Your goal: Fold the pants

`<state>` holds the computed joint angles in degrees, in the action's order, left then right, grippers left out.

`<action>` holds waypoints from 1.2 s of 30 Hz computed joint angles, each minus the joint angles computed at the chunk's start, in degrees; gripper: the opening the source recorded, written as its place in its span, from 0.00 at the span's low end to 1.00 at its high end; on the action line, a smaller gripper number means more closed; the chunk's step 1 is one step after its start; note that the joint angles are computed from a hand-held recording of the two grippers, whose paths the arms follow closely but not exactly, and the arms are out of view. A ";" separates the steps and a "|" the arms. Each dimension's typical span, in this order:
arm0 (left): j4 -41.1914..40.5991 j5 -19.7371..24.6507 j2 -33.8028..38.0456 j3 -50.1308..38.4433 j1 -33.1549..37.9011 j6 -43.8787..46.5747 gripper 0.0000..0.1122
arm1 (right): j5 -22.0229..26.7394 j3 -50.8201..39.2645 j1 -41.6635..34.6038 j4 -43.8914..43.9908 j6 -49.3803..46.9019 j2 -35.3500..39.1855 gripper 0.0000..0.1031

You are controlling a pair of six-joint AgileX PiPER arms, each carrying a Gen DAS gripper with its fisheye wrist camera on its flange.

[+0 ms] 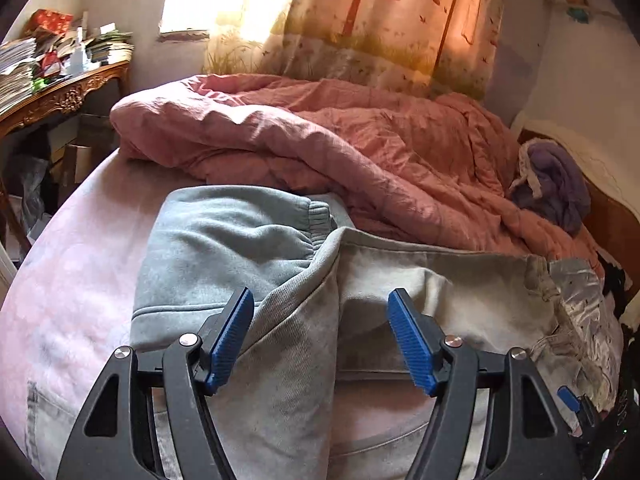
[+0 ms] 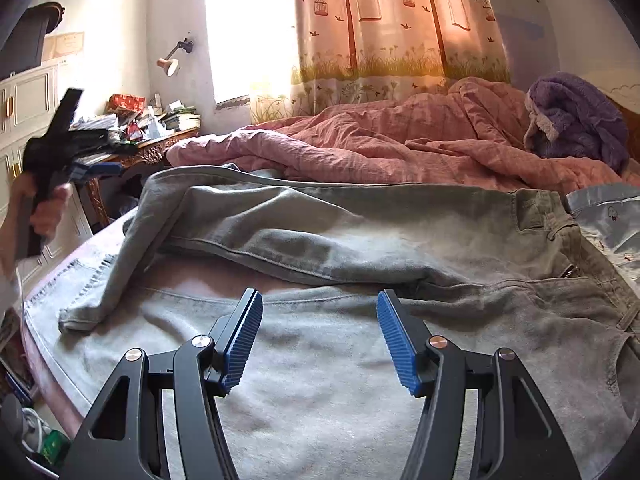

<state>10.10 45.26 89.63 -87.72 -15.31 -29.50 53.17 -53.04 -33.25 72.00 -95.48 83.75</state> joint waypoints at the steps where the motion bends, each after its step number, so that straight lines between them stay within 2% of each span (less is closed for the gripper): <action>1: -0.75 2.74 3.14 -3.56 0.32 2.05 0.61 | 0.30 -0.44 -0.54 0.03 0.08 0.64 0.59; 3: -1.76 4.51 6.44 -6.16 0.78 3.88 0.60 | 1.11 -1.62 -1.33 0.05 0.88 2.11 0.59; 5: 3.00 3.75 7.15 -5.01 -0.80 0.48 0.37 | 2.02 -2.97 -2.07 -0.13 1.64 3.73 0.59; 6: 5.22 3.70 7.29 -4.66 -1.57 -0.96 0.17 | 1.80 -3.28 -2.13 -0.18 1.87 4.16 0.59; 7: 7.45 2.63 6.95 -3.38 -2.44 -2.30 0.08 | 1.10 -3.45 -1.94 -0.27 2.04 4.50 0.59; 9: 15.33 -1.39 4.14 1.61 -4.80 -8.10 0.07 | 0.21 -3.74 -1.71 -0.82 2.50 5.01 0.59; 12: 28.94 -3.94 -1.76 9.86 -9.39 -18.04 0.06 | -0.12 -4.38 -1.86 -1.94 3.45 5.47 0.59; 14: 32.62 -7.86 -7.48 15.93 -11.25 -20.32 0.06 | -0.60 -4.27 -2.28 -1.85 3.29 4.88 0.59; 16: 36.72 -8.84 -14.52 22.14 -14.68 -24.14 0.06 | -0.79 -4.14 -2.99 -1.59 3.27 3.95 0.59; 20: 44.57 -1.76 -26.42 31.55 -25.81 -32.66 0.06 | -1.14 -4.87 -4.38 -1.65 5.97 2.25 0.59; 23: 47.61 5.90 -32.93 37.62 -35.28 -40.83 0.06 | -0.85 -6.77 -4.96 -2.33 10.54 1.94 0.59; 26: 52.26 16.21 -37.71 43.94 -47.13 -52.47 0.06 | 0.36 -10.17 -4.77 -4.27 17.35 4.04 0.60; 28: 51.74 16.42 -40.14 46.59 -47.98 -55.47 0.06 | 2.36 -14.86 -3.64 -7.53 23.47 7.76 0.66; 31: 51.11 15.14 -43.21 50.63 -48.20 -59.61 0.07 | 5.52 -24.84 -1.39 -11.87 36.14 16.03 0.66; 32: 51.61 16.49 -43.56 51.90 -49.95 -61.11 0.07 | 6.28 -28.33 -0.64 -12.80 39.86 18.63 0.66; 34: 52.42 18.16 -43.18 53.44 -52.56 -63.41 0.07 | 5.67 -35.15 1.55 -14.96 46.83 22.81 0.66; 36: 53.46 20.84 -42.92 54.99 -56.16 -66.12 0.07 | 1.85 -39.70 4.24 -18.33 52.30 24.86 0.67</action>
<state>63.56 66.09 46.71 -32.72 -71.47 -95.63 55.02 -92.75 -29.01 53.67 -43.18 108.62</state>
